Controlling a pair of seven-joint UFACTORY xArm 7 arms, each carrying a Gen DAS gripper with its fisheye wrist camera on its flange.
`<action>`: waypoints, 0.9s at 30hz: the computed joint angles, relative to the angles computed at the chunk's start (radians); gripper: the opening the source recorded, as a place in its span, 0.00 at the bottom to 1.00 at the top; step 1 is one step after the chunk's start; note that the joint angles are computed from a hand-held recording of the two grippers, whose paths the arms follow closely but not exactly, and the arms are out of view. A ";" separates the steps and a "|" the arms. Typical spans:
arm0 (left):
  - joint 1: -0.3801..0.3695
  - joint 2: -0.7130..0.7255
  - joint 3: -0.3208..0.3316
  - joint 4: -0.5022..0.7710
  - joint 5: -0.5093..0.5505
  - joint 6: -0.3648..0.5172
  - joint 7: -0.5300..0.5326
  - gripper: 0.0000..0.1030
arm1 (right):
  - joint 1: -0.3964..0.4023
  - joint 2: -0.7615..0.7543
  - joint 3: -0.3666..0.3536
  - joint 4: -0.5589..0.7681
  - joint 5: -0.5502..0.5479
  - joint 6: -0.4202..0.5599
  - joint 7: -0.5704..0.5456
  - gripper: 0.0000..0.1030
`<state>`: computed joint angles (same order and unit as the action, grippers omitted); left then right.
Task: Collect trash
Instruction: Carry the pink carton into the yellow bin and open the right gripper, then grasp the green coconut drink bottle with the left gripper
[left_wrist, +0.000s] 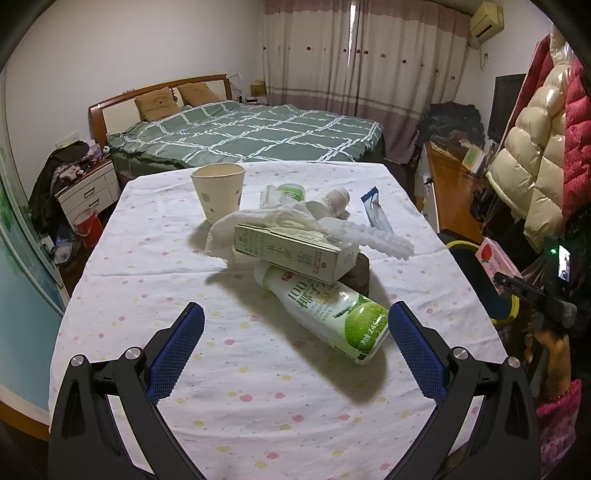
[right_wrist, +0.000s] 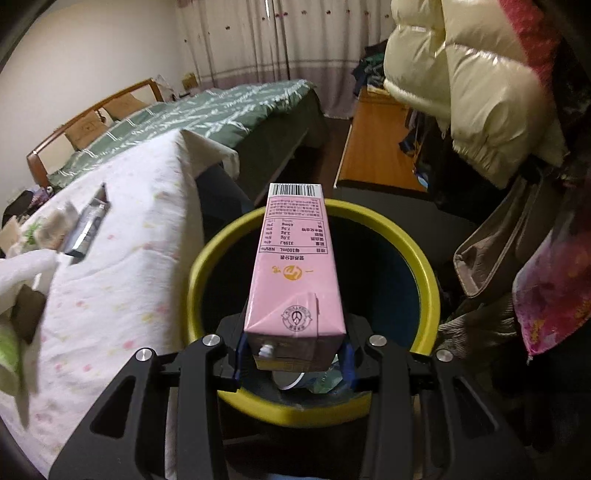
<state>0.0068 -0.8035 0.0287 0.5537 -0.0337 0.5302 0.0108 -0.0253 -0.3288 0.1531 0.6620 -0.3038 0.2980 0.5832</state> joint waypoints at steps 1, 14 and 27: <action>-0.001 0.004 -0.003 0.001 0.000 0.001 -0.001 0.95 | 0.000 0.018 -0.005 0.009 0.005 0.000 -0.003 0.35; -0.034 0.063 -0.029 0.008 -0.011 0.000 -0.016 0.95 | -0.006 0.072 -0.017 0.052 -0.060 0.013 0.058 0.54; -0.009 0.216 -0.114 0.007 0.040 -0.095 -0.203 0.95 | 0.009 0.034 -0.010 0.024 -0.036 -0.011 0.042 0.56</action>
<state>-0.0027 -0.5877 -0.0852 0.5609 0.0064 0.4354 -0.1919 -0.0164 -0.2948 0.1428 0.6857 -0.3398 0.2868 0.6256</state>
